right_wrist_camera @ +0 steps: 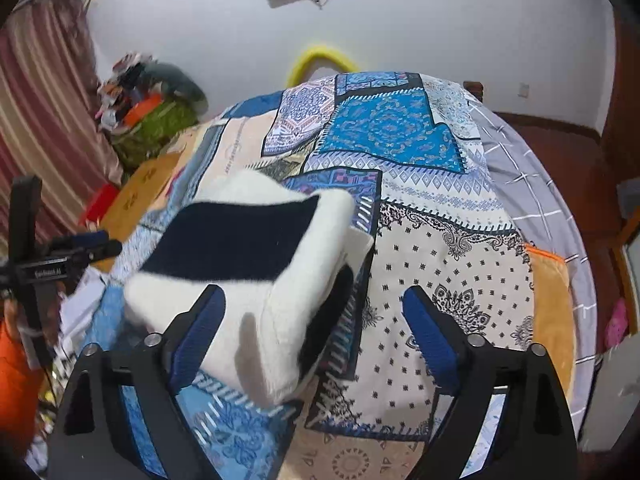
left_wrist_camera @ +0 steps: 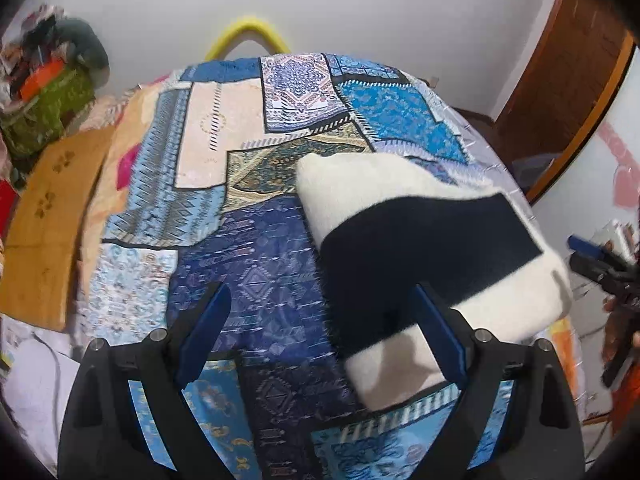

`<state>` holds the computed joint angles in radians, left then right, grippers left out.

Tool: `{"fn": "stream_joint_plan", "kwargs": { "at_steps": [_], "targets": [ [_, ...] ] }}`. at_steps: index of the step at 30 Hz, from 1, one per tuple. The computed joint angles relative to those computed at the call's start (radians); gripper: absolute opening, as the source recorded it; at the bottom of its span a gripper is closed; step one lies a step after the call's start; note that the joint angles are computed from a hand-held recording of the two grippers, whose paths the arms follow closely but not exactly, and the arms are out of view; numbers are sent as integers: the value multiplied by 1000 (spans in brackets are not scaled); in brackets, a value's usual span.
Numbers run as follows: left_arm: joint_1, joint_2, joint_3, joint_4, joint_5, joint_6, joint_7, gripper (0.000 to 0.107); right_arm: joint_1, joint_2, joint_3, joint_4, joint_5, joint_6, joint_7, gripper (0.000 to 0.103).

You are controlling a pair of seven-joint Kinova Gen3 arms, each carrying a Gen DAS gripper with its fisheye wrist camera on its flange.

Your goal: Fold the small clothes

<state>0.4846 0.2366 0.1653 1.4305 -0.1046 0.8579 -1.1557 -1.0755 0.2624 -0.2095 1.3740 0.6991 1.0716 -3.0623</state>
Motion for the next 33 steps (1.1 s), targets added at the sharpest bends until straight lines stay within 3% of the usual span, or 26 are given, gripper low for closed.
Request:
{"fn": "stream_joint_plan", "kwargs": {
  "at_steps": [4, 7, 10, 14, 24, 26, 28, 31, 33],
  "targets": [
    [-130, 49, 90, -26, 163, -4, -68, 92, 79, -6, -3, 47, -103, -131, 4, 89],
    [-163, 101, 95, -51, 282, 17, -123, 92, 122, 6, 14, 85, -211, -227, 24, 89],
    [-151, 147, 47, -66, 398, 39, -166, 92, 182, 12, 1, 139, -308, -347, 50, 89],
    [-242, 183, 106, -30, 547, 7, -225, 92, 230, 10, 5, 212, -422, -507, 82, 89],
    [-295, 277, 130, -45, 761, 34, -329, 92, 258, 34, 18, 246, -599, -660, 222, 88],
    [-315, 287, 141, -34, 811, 30, -351, 92, 247, 30, 30, 250, -603, -670, 228, 81],
    [-314, 279, 138, -25, 825, 24, -358, 88, 229, 21, 43, 249, -592, -670, 236, 64],
    [-293, 246, 121, -26, 797, 25, -357, 76, 192, 17, 69, 215, -544, -621, 225, 48],
    [-280, 224, 113, -33, 780, 25, -352, 72, 178, 10, 73, 198, -515, -590, 213, 44]
  ]
}}
